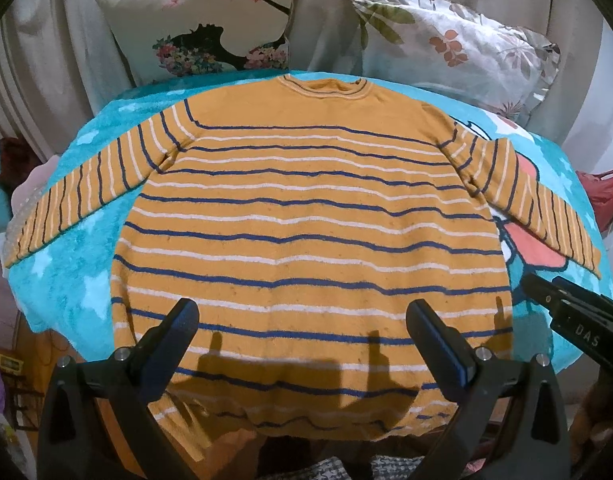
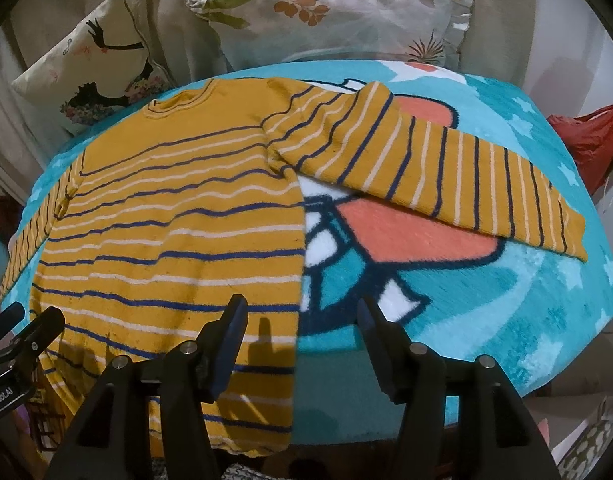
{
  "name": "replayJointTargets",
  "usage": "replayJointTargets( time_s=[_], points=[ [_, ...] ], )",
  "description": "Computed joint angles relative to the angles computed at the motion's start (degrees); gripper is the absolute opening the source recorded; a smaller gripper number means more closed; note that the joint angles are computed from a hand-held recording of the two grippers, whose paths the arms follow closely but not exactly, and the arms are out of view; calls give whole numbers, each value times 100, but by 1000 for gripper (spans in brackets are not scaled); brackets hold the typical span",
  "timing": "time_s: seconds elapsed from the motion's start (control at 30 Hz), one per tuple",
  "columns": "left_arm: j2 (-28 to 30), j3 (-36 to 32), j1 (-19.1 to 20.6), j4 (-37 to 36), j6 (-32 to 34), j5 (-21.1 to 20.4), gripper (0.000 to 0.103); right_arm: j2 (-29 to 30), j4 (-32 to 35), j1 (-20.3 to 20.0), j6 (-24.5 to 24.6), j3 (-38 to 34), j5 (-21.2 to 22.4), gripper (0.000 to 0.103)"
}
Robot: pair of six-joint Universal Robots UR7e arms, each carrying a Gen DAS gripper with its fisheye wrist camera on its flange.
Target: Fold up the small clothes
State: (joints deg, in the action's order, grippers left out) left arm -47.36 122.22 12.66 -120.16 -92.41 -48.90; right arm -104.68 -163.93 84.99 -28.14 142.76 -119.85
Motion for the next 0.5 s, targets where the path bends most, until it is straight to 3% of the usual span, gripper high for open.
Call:
replayJointTargets(
  time_s=[0.13, 0.5],
  points=[
    [101, -167, -58, 334, -106, -3, 103, -132, 60, -35, -64, 36, 23, 62],
    [231, -291, -217, 305, -130, -130, 103, -573, 143, -275, -321, 150, 212, 64]
  ],
)
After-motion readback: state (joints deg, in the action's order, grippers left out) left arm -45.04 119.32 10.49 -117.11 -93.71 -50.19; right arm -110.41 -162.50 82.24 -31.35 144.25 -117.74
